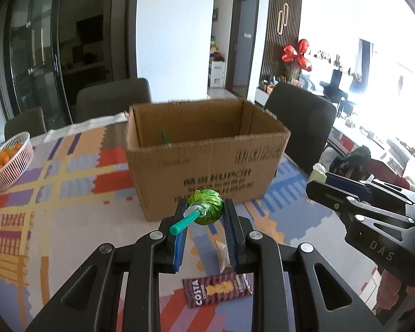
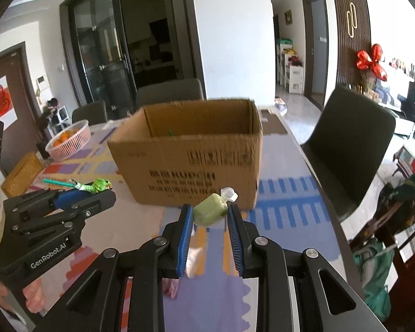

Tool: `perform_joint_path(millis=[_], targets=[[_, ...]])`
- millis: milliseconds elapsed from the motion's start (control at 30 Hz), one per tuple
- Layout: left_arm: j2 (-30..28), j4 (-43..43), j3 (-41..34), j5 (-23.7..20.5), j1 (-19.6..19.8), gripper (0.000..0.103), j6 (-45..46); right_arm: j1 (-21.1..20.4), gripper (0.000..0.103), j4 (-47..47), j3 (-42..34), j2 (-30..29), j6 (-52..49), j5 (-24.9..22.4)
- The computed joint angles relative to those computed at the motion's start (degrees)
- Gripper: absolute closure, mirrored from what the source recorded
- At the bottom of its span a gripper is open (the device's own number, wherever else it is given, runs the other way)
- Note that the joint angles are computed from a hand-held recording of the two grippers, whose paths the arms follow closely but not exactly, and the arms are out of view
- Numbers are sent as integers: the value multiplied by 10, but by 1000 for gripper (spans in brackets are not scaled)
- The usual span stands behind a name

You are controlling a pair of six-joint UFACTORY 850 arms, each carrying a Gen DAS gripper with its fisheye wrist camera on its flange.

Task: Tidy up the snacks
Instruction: 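Carry both snacks over the box and open both tools to drop them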

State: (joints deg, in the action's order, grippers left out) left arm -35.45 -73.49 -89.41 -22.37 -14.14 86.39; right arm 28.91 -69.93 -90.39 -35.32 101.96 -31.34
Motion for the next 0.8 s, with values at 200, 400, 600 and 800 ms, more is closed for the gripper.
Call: perform_joint_path(millis=[200,400,600,800], targets=[[1,-18,-19,0,2,77,11,-3,76,-22,-22,1,-6,-1],[-6,-1,-48,1,4,77,-11,-9,76,-16,-56,-10,-42,-4],[-31,54,-99,-13,5,77,-75,-21,76,17,-99,-31,-88,6],[-73,150,-178,-21,2,77,-179,-30,76,60,-151,-56,-156,7]])
